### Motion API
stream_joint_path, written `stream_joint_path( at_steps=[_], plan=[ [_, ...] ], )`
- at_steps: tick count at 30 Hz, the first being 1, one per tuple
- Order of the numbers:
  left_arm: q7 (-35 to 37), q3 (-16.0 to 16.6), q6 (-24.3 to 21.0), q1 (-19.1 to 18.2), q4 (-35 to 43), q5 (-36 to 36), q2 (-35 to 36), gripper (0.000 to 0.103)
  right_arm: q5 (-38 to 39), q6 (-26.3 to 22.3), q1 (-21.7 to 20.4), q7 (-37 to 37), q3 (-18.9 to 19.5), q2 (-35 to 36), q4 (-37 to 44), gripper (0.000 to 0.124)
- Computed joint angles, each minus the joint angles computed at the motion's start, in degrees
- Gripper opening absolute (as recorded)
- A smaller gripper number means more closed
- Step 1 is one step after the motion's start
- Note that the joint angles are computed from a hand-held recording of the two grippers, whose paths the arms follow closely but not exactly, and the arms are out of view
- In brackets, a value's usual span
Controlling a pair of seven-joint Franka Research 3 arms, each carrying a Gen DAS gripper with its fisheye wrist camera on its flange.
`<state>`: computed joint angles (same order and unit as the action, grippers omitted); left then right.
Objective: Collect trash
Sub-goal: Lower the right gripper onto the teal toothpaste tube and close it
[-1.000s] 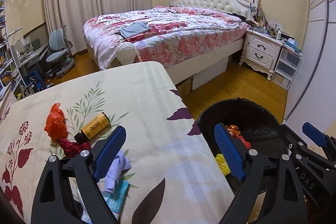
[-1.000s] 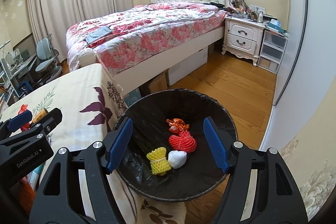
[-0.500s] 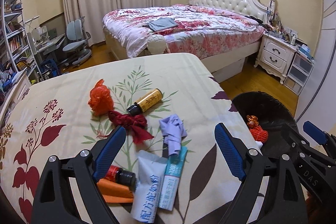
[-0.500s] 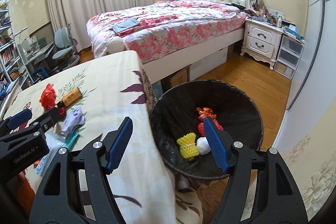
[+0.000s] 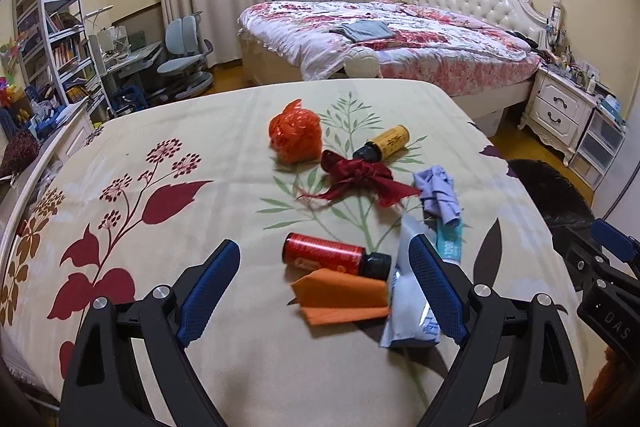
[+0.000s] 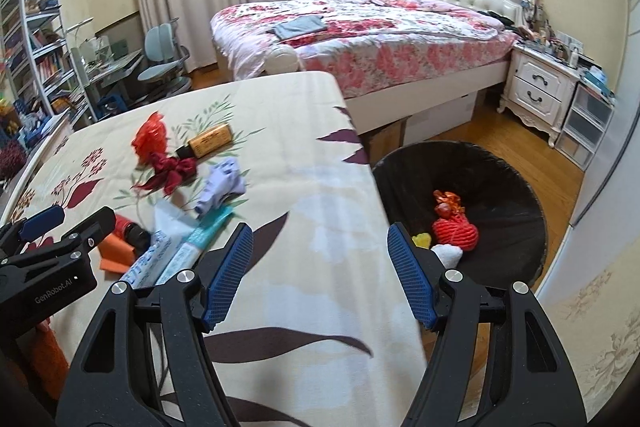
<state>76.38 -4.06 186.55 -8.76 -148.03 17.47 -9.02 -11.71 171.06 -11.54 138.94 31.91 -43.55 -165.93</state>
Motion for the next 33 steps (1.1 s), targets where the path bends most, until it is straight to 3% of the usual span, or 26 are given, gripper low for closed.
stream_joint_path(
  at_steps=[7, 10, 20, 26, 29, 33],
  plan=[
    [-0.48, -1.32, -0.11, 4.30, -1.44, 1.04, -0.14, 0.086, -0.69, 0.67, 1.28, -0.68, 1.35, 4.89, 2.95, 0.068],
    [0.06, 1.57, -0.35, 2.32, -1.74, 0.28, -0.05, 0.086, -1.23, 0.57, 1.70, -0.81, 1.83, 7.08, 4.35, 0.068],
    [-0.38, 0.51, 0.38, 5.42, -2.84, 0.51, -0.01, 0.086, -7.44, -2.56, -0.13, 2.40, 4.86, 14.07, 10.13, 0.068],
    [1.04, 6.05, -0.12, -0.02, -2.74, -1.43, 0.28, 0.086, -11.50, -4.36, 2.30, 4.78, 2.41, 15.42, 10.36, 0.068],
    [1.04, 4.34, 0.13, 1.60, -2.92, -1.52, 0.16, 0.086, -12.68, -4.61, 4.23, 5.88, 0.21, 14.70, 9.29, 0.066],
    [-0.10, -0.96, 0.79, 6.91, -3.24, -0.35, -0.13, 0.086, -13.68, -4.42, 5.32, 7.10, -1.35, 13.90, 8.44, 0.066]
  ],
)
